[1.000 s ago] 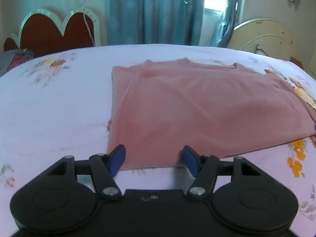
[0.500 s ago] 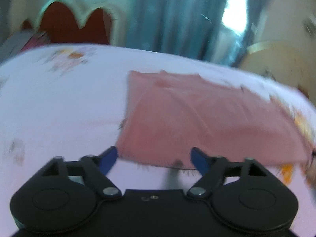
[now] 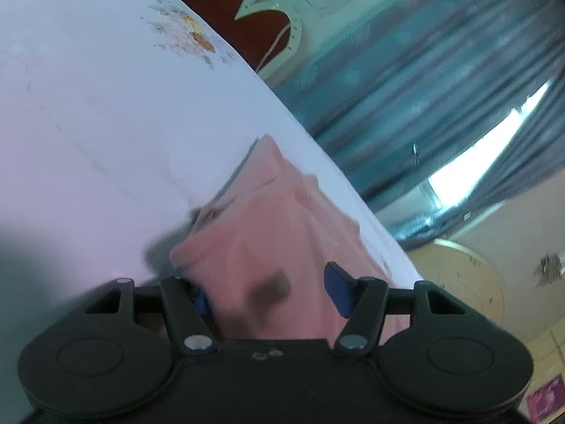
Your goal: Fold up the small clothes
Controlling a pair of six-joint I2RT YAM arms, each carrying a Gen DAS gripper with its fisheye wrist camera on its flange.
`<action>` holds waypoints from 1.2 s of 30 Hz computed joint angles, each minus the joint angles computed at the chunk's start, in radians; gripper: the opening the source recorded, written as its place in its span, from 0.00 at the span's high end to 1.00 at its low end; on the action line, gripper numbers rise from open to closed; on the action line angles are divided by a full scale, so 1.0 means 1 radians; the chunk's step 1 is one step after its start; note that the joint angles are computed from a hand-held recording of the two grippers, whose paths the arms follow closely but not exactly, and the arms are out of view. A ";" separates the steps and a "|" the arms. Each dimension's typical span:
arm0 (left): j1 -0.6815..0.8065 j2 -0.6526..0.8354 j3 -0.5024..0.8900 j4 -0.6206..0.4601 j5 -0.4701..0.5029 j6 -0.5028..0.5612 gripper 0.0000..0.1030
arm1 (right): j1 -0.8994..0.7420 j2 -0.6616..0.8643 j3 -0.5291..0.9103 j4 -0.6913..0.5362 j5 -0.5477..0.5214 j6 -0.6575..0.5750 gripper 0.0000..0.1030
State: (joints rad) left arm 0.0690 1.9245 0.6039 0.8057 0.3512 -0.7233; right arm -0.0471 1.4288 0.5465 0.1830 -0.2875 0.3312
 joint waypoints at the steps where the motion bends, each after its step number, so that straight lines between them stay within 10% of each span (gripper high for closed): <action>1: -0.002 0.013 0.018 -0.002 -0.006 -0.011 0.53 | 0.022 0.042 0.026 0.014 -0.001 0.020 0.98; 7: 0.001 0.116 0.168 -0.091 0.006 -0.095 0.92 | 0.155 0.299 0.234 0.065 0.002 0.072 0.98; 12: 0.031 0.070 0.062 0.128 0.092 -0.168 0.92 | 0.196 0.393 0.296 0.093 -0.001 0.047 0.98; 15: 0.047 0.112 0.123 -0.039 0.090 -0.098 0.92 | 0.198 0.466 0.320 0.106 0.012 0.052 1.00; 23: -0.001 0.039 0.115 -0.018 0.078 -0.076 0.92 | 0.191 0.474 0.343 0.075 0.009 0.042 1.00; 36: -0.439 -0.102 0.373 -0.381 -0.050 0.115 0.93 | -0.102 0.327 0.217 0.142 -0.203 0.105 1.00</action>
State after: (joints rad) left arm -0.3700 1.8229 0.9767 0.4252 0.3010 -0.6080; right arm -0.1493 1.7557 0.7633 0.3246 -0.4901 0.4367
